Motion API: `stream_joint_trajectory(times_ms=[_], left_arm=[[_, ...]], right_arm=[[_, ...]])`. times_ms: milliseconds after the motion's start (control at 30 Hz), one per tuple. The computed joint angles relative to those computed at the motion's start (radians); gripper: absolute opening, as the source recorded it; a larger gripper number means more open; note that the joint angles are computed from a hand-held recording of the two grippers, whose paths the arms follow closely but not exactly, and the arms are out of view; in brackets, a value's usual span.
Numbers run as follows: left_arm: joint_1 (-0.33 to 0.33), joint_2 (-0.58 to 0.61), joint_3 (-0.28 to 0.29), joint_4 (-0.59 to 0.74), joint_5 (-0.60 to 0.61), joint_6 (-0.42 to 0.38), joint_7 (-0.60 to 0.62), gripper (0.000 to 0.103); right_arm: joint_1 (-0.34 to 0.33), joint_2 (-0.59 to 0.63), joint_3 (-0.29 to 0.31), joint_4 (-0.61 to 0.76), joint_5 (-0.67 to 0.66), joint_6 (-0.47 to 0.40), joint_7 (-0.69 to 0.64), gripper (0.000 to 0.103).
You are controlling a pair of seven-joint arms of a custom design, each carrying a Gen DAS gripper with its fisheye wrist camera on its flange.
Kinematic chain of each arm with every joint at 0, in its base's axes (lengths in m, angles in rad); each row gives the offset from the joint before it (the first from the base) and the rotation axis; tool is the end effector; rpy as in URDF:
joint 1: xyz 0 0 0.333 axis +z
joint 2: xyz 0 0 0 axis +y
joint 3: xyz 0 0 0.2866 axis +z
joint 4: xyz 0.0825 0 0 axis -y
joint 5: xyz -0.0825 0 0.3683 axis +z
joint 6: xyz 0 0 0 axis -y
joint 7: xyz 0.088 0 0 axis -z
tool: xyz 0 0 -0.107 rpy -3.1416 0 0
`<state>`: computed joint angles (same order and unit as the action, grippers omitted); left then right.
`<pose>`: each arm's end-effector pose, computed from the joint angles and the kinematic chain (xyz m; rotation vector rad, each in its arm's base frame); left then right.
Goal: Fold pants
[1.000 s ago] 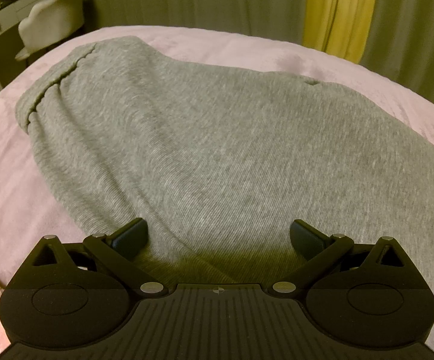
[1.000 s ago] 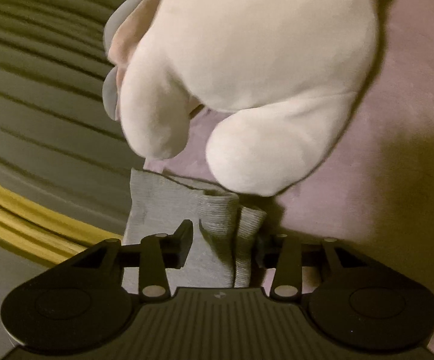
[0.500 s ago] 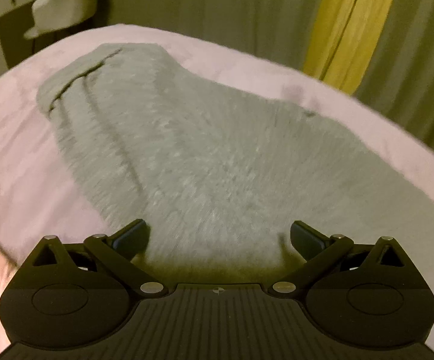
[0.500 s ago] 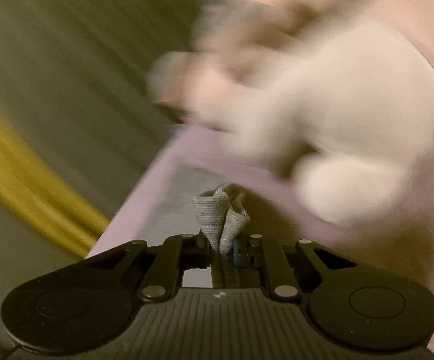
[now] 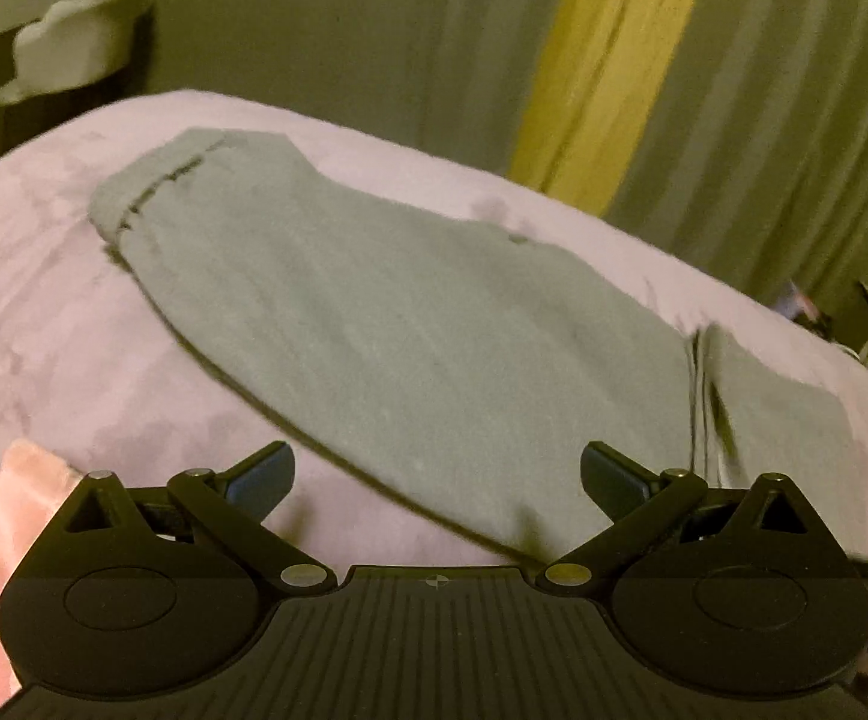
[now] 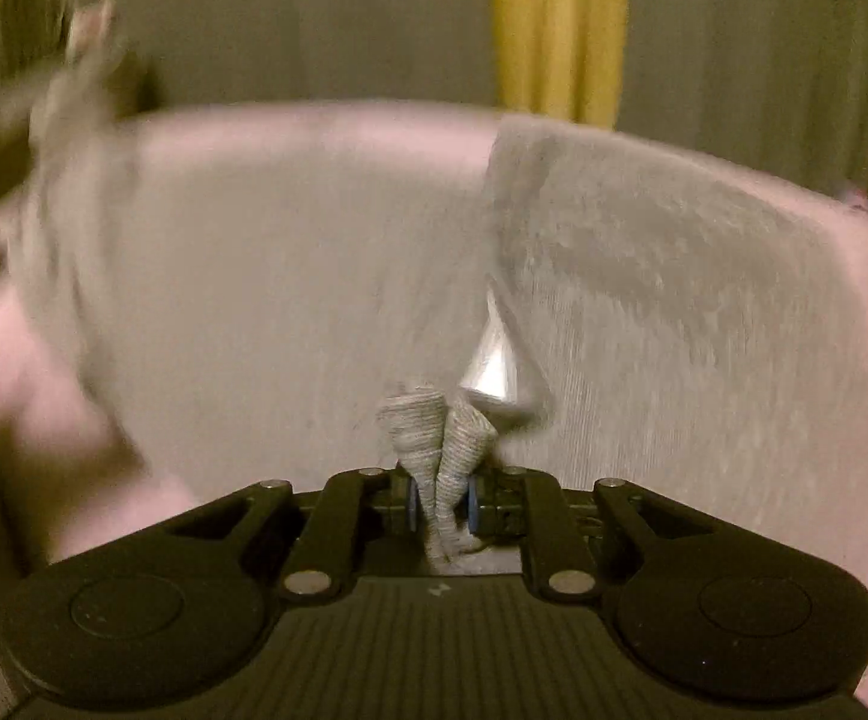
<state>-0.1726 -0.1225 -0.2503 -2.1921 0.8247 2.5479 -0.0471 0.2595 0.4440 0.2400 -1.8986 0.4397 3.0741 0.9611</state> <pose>0.4833 -0.2313 0.4632 -2.2294 1.1787 -0.7541 0.5940 0.2678 0.3360 -2.1583 1.1125 -0.4364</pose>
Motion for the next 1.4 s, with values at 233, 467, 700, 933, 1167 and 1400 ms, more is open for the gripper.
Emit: stream_joint_trajectory(times_ms=[233,467,700,933,1167,1400], left_arm=[[0.013,0.090,0.031,0.057,-0.040,0.186,0.051,0.103],[-0.027,0.254,0.045,0.218,-0.213,0.247,0.313,0.103],[-0.071,0.480,0.031,0.493,-0.409,0.183,0.566,0.103],[-0.172,0.756,0.079,0.918,-0.461,-0.085,0.716,0.103],[-0.193,0.948,0.087,1.188,-0.521,-0.194,0.877,0.084],[-0.208,0.919,0.113,1.117,-0.520,-0.102,0.882,0.067]], right_arm=[[-0.240,-0.035,0.236,-0.018,0.176,-0.054,-0.100,0.032],[-0.462,-0.074,0.393,0.030,0.795,-0.175,-0.374,0.086],[-0.124,-0.060,-0.038,0.021,0.396,-0.082,0.182,0.034],[-0.005,-0.027,-0.179,0.022,0.104,-0.035,0.408,0.027],[-0.084,0.027,-0.113,0.088,0.082,-0.070,0.443,0.035],[-0.140,0.013,-0.040,0.067,0.131,-0.055,0.354,0.055]])
